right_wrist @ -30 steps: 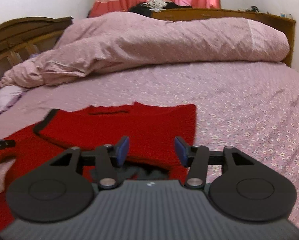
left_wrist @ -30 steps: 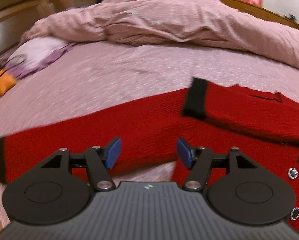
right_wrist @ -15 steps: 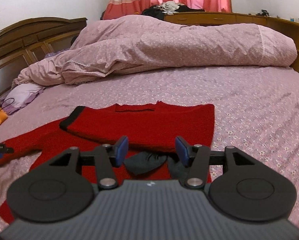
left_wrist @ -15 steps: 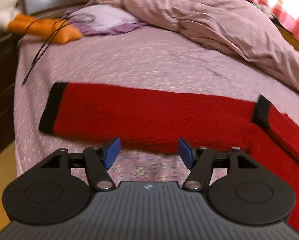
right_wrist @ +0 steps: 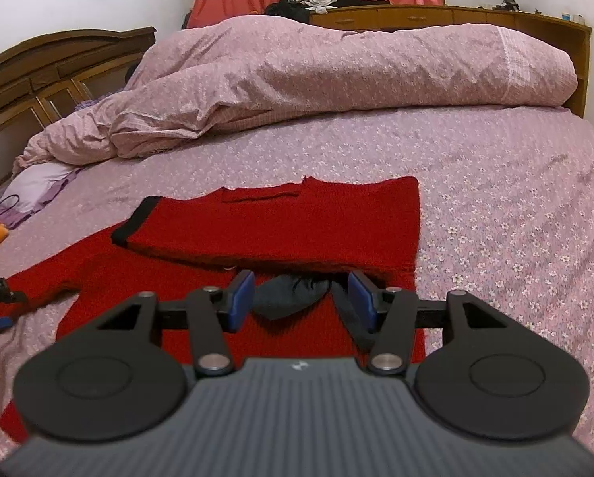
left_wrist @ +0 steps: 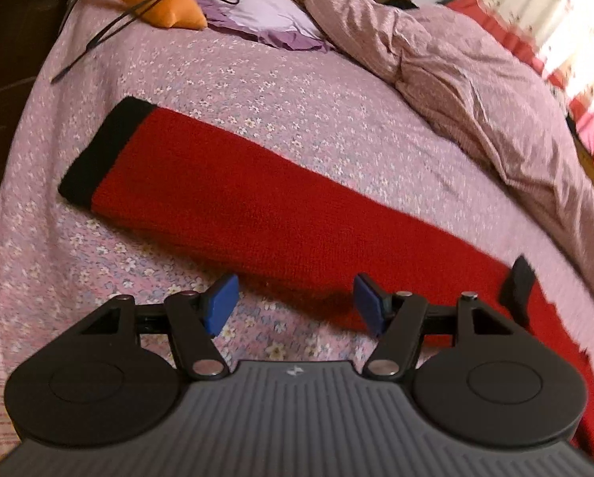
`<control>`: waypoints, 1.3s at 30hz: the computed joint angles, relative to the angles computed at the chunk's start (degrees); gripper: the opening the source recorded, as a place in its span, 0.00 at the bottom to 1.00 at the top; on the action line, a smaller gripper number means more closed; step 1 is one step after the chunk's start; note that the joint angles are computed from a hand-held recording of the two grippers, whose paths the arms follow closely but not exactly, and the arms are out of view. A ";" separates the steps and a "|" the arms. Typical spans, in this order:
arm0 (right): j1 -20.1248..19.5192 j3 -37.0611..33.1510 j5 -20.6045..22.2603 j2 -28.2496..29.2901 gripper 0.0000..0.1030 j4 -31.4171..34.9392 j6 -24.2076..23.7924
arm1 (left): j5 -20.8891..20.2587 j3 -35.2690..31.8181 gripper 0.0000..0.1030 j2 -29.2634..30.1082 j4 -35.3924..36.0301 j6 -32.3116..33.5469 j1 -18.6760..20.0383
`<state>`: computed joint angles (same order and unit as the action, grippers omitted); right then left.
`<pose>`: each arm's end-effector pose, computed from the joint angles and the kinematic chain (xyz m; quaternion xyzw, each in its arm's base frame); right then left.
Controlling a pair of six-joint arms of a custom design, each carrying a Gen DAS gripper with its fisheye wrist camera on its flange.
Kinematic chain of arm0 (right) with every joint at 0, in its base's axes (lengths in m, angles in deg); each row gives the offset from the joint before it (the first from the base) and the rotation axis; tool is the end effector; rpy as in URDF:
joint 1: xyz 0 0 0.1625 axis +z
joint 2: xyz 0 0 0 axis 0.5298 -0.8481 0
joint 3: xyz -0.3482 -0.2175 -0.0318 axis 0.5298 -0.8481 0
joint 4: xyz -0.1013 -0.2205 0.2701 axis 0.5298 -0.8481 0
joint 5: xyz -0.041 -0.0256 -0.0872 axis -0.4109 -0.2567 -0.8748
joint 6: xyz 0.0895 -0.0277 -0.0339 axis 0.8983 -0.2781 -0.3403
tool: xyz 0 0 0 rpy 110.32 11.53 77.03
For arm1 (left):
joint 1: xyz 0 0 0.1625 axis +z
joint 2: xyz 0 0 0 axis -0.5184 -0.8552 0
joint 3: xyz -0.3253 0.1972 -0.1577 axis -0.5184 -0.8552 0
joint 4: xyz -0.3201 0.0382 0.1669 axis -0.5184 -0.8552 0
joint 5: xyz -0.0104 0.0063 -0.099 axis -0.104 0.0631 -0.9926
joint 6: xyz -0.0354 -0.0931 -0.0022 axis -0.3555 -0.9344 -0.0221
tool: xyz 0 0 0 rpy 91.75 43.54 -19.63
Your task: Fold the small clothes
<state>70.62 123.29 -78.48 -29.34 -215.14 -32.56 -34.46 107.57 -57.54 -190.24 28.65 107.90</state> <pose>0.2410 -0.7156 0.1601 0.1200 -0.8331 0.4554 0.2902 0.0216 -0.7932 0.3268 -0.1458 0.8185 -0.4968 0.2488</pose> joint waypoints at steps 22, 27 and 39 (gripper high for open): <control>0.52 -1.75 -0.64 1.21 0.53 2.28 1.79 | -7.56 3.13 0.71 1.60 -14.59 -2.92 2.15; 0.80 -1.65 -0.81 1.10 0.53 1.89 1.04 | -8.62 -4.30 0.71 5.06 -16.10 0.68 2.86; 0.82 -0.80 -1.53 0.58 0.53 0.91 1.48 | -6.37 -26.77 0.34 15.14 -8.04 11.17 3.68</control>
<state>71.44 122.50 -80.01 -28.76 -214.23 -31.08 -40.83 80.80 -42.39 -198.28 39.82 111.58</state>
